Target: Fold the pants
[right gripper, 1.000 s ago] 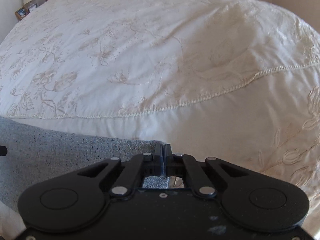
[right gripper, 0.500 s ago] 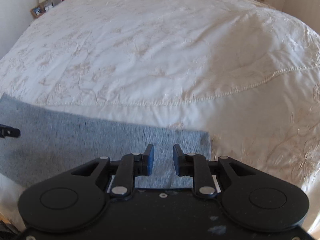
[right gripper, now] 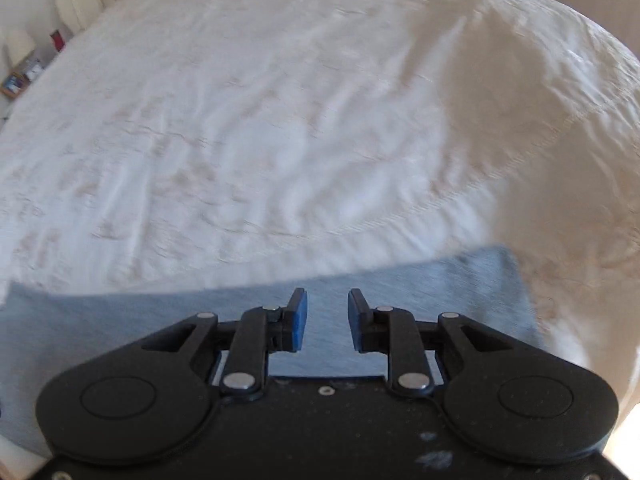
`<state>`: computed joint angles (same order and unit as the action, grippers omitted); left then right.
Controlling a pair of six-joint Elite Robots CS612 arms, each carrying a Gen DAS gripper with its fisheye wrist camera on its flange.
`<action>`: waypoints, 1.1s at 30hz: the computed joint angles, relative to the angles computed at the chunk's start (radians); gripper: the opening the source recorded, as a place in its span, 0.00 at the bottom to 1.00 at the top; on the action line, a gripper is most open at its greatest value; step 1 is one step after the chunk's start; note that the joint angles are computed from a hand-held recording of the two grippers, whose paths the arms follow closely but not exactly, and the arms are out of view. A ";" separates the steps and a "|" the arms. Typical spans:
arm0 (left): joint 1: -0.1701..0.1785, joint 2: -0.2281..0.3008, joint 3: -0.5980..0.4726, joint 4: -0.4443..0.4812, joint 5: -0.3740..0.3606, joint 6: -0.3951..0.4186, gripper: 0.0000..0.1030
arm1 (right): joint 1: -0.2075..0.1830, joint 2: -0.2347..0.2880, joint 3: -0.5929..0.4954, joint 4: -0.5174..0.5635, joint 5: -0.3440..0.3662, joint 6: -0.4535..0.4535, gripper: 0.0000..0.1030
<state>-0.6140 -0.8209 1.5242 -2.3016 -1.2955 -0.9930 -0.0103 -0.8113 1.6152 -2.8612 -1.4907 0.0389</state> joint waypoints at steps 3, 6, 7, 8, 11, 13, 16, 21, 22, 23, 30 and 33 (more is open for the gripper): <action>0.021 0.007 0.021 0.052 0.008 -0.034 0.34 | 0.055 0.043 -0.074 0.004 0.112 0.019 0.28; 0.041 0.015 0.045 0.116 -0.135 -0.006 0.35 | 0.107 0.089 -0.149 0.026 0.182 0.046 0.28; 0.041 0.009 0.059 0.105 -0.157 0.022 0.35 | 0.123 0.103 -0.171 0.037 0.206 0.050 0.28; 0.039 0.005 0.060 0.114 -0.159 0.059 0.35 | 0.137 0.116 -0.191 0.050 0.224 0.049 0.28; 0.043 -0.006 0.036 0.132 -0.147 0.167 0.32 | 0.185 0.151 -0.252 0.120 0.220 -0.010 0.29; 0.057 -0.017 0.030 0.061 -0.143 0.175 0.33 | 0.207 0.178 -0.290 0.148 0.227 -0.072 0.29; 0.086 -0.004 -0.016 -0.021 -0.143 0.202 0.33 | 0.229 0.212 -0.334 0.194 0.256 -0.158 0.29; 0.140 0.086 -0.182 -0.058 -0.219 0.316 0.33 | 0.241 0.223 -0.356 0.312 0.291 -0.210 0.31; 0.144 0.103 -0.213 -0.056 -0.233 0.339 0.33 | 0.244 0.218 -0.342 0.292 0.286 -0.227 0.30; 0.149 0.122 -0.246 -0.049 -0.247 0.362 0.35 | 0.246 0.212 -0.328 0.273 0.280 -0.251 0.26; 0.148 0.260 -0.477 0.153 -0.293 0.502 0.37 | 0.252 0.175 -0.254 0.230 0.252 -0.350 0.08; 0.140 0.299 -0.543 0.233 -0.285 0.565 0.37 | 0.256 0.161 -0.225 0.217 0.237 -0.380 0.08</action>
<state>-0.4742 -0.5219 0.9812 -2.0684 -1.5807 -0.4277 0.2456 -0.6504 1.3900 -2.6445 -1.2535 -0.3408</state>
